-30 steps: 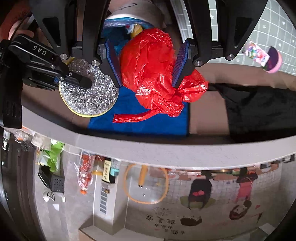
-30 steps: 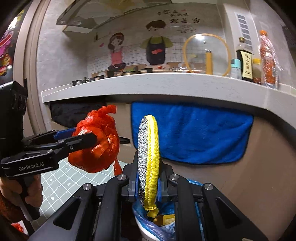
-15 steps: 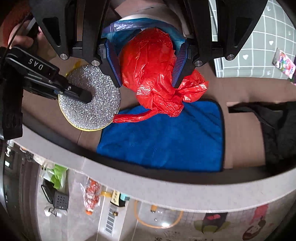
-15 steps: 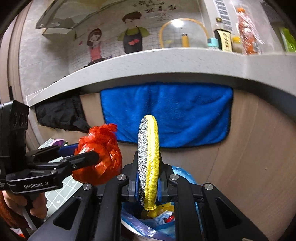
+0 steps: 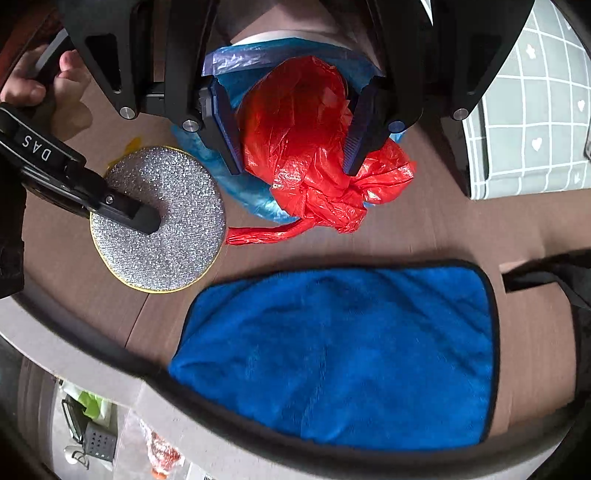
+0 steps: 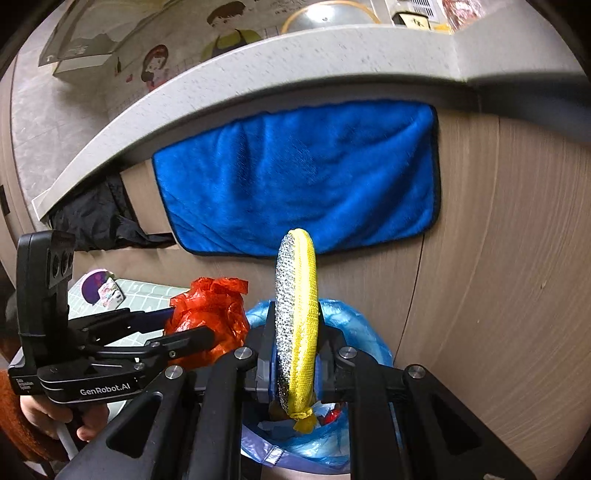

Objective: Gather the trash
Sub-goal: 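Lift the red bag and grey sponge and carry both tools over the bin, then open both tools to drop the red bag and sponge into the bin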

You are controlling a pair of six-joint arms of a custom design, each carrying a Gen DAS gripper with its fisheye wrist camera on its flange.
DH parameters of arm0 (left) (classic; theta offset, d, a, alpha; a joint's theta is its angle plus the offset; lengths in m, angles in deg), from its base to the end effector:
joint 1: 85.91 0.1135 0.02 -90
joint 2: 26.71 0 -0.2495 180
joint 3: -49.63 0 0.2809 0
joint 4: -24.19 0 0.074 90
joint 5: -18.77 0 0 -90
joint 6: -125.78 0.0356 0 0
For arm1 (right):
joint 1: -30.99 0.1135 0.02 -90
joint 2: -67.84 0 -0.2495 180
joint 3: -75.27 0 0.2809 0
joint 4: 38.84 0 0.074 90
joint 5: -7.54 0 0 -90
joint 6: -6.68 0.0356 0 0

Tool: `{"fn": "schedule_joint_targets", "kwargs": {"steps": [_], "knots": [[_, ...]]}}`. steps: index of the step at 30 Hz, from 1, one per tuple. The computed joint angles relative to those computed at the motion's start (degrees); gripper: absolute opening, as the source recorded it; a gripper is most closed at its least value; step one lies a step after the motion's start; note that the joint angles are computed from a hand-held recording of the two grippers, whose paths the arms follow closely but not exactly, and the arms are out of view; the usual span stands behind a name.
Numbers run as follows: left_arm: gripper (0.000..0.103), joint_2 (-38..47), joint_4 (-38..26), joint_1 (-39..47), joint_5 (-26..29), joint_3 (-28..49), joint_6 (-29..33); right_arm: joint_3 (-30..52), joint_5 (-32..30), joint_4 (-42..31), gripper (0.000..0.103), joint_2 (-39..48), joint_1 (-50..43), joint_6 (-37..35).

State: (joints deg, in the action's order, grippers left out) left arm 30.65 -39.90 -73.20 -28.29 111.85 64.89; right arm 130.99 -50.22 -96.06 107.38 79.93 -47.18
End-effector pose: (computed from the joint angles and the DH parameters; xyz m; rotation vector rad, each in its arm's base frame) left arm 0.2165 0.0240 0.2614 0.5786 2.2574 -0.6237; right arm 0.1299 0.1202 0.2823 0.0415 2.1663 0.2038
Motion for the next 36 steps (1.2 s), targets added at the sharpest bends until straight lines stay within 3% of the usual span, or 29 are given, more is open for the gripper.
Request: {"fn": "schedule_joint_targets", "kwargs": {"steps": [18, 21, 22, 24, 27, 32, 36], "knots": [[0.056, 10.3, 3.3, 0.6, 1.8, 1.2, -2.0, -5.3, -9.1, 6.9, 0.013, 4.1, -8.3, -0.7], [0.056, 12.8, 1.6, 1.2, 2.8, 2.8, -1.2, -5.6, -8.9, 7.5, 0.022, 4.8, -8.5, -0.5], [0.057, 13.0, 1.7, 1.6, 3.4, 2.9, -0.8, -5.4, -8.7, 7.0, 0.041, 5.2, -8.5, -0.1], [0.060, 13.0, 2.0, 2.0, 3.9, 2.9, -0.7, -5.6, -7.8, 6.5, 0.056, 4.8, -7.9, 1.2], [0.060, 12.7, 1.8, 3.0, 3.8, 3.4, -0.8, -5.6, -7.0, 5.1, 0.056, 3.2, -7.0, 2.3], [0.060, 17.0, -8.6, 6.5, 6.7, 10.4, 5.6, -3.4, -2.1, 0.4, 0.056, 2.3, -2.6, 5.8], [0.060, 17.8, -12.9, 13.0, 8.1, 14.7, 10.5, -0.8, 2.1, -3.6, 0.056, 2.4, 2.1, 9.8]]}}
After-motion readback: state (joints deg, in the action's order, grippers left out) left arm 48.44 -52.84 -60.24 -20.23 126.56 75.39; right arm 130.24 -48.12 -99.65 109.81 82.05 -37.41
